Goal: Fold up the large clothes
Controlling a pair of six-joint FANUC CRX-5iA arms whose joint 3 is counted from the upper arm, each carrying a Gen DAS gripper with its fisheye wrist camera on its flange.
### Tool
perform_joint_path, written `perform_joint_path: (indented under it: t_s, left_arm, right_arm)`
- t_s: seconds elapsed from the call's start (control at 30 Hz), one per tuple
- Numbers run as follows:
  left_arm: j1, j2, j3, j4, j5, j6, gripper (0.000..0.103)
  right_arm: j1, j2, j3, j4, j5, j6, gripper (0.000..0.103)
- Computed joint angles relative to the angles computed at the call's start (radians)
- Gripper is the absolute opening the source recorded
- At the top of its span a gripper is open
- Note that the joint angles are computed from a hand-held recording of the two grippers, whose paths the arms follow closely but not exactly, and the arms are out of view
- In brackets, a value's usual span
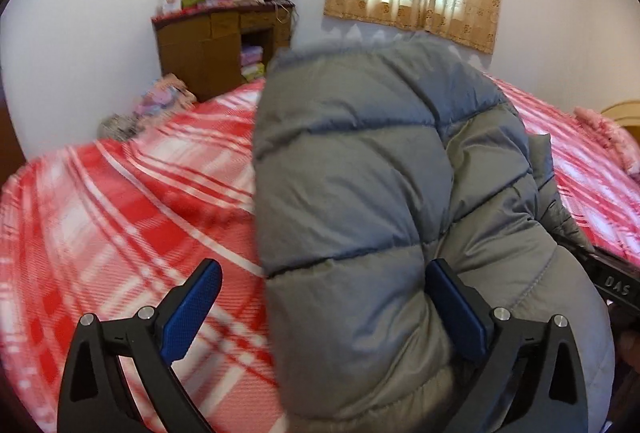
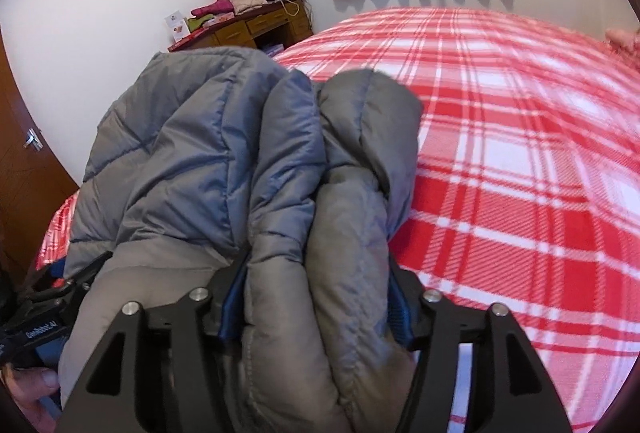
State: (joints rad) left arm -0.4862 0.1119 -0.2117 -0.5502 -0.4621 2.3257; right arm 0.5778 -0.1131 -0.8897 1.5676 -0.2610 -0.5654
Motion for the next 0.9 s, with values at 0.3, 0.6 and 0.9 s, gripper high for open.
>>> perform_joint_path:
  t_s: [0.3,0.6,0.9]
  left_arm:
    - [-0.103,-0.304,-0.071,-0.153,-0.12,0.114,0.102]
    - [-0.225,-0.464,-0.087,-0.288,-0.222,0.205,0.102]
    - [-0.22,-0.461,-0.105,-0.282,-0.204,0.208,0.102]
  right_arm:
    - [0.457,-0.235,0.01,-0.377,-0.578,0.241,0.08]
    - [0.748,-0.314,0.037,-0.35,-0.925,0.215,0.088]
    - [0.751,-0.3,0.037,-0.316,-0.915,0.212,0.09]
